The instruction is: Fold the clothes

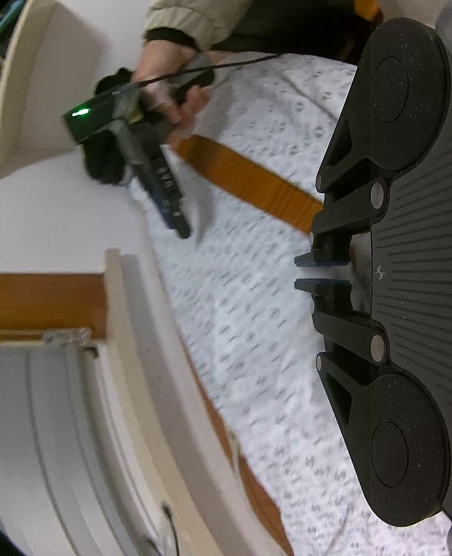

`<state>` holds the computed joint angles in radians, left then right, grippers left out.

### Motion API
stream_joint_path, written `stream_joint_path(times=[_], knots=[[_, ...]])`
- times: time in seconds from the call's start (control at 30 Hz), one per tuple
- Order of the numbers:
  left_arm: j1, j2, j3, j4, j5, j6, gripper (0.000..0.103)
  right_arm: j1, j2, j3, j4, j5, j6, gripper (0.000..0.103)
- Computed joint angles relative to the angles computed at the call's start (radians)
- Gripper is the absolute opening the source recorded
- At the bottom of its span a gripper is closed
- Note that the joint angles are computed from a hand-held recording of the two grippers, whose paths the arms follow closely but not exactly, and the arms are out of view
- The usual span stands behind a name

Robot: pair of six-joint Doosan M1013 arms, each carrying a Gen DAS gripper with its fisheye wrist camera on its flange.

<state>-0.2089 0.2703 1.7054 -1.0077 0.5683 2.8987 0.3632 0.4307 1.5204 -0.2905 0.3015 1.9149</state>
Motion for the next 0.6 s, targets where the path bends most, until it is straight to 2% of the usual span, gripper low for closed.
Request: stream_joint_path(times=[0.07, 0.13, 0.17, 0.27, 0.33, 0.4, 0.53, 0.6], knots=[[0.018, -0.007, -0.002, -0.033, -0.013, 0.013, 0.007, 0.008, 0.01, -0.012, 0.062, -0.011, -0.069, 0.043], [0.041, -0.009, -0.012, -0.038, -0.029, -0.001, 0.012, 0.017, 0.025, -0.027, 0.164, -0.017, -0.177, 0.044], [0.054, -0.008, -0.019, -0.03, -0.041, -0.019, 0.017, 0.022, 0.035, -0.036, 0.22, -0.016, -0.237, 0.044], [0.09, 0.006, -0.043, 0.047, -0.1, -0.118, 0.017, 0.037, 0.065, -0.073, 0.396, 0.002, -0.437, 0.044], [0.109, 0.023, -0.065, 0.18, -0.157, -0.267, 0.018, 0.047, 0.089, -0.11, 0.478, 0.021, -0.533, 0.044], [0.128, 0.043, -0.088, 0.352, -0.203, -0.454, 0.03, 0.056, 0.112, -0.147, 0.522, 0.034, -0.589, 0.044], [0.167, 0.098, -0.153, 0.615, -0.213, -0.756, 0.043, 0.075, 0.146, -0.194, 0.554, 0.055, -0.665, 0.044], [0.183, 0.121, -0.181, 0.721, -0.221, -0.877, 0.056, 0.084, 0.161, -0.21, 0.555, 0.065, -0.693, 0.044]])
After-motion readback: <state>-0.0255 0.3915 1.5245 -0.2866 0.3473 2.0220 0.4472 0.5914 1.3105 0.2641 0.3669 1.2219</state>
